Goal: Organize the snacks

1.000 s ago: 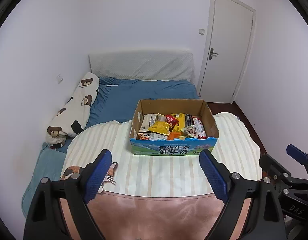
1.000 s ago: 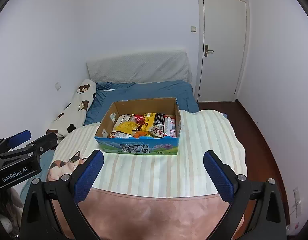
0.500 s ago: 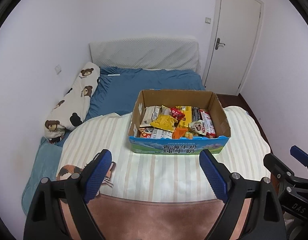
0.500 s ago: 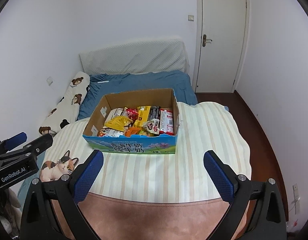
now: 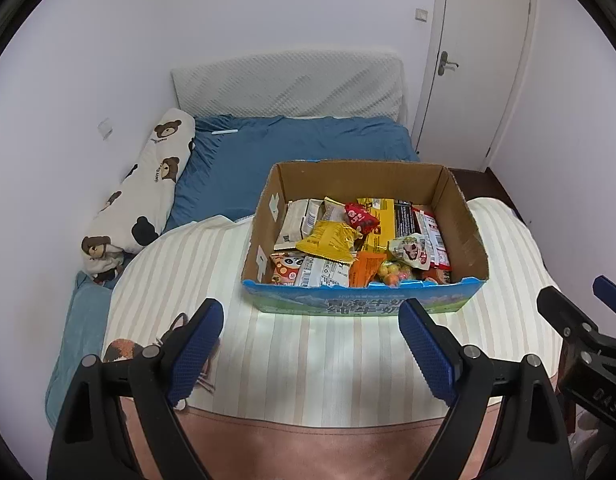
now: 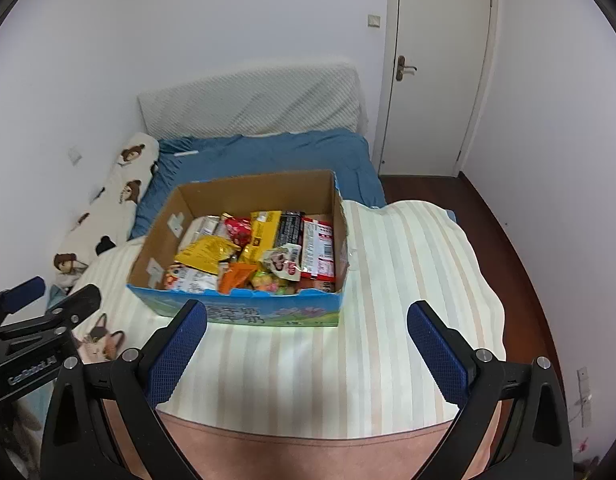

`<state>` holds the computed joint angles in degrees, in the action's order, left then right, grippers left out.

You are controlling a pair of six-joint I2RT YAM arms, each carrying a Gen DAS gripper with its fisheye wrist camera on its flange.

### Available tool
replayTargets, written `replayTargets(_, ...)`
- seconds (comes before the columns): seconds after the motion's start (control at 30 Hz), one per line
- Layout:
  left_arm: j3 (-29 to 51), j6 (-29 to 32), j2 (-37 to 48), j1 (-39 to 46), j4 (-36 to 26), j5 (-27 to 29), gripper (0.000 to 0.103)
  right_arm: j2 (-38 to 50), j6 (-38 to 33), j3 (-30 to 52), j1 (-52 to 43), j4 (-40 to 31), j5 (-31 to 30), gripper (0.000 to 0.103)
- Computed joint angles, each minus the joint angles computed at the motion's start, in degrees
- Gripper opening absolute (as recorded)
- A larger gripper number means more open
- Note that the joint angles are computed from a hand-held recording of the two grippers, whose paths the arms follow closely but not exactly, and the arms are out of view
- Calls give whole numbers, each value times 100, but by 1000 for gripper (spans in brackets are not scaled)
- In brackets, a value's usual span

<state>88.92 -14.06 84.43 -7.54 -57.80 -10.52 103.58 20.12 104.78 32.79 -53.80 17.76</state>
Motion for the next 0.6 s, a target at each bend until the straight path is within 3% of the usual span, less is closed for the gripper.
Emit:
replayTargets(0.27,331,75,676,82,30,151,90,828,16,576,-314,-88,-222,102)
replayTargets(0.6,792,163,1207,182,-212,368,90,1244,44,1002,-373,-294,-350,102)
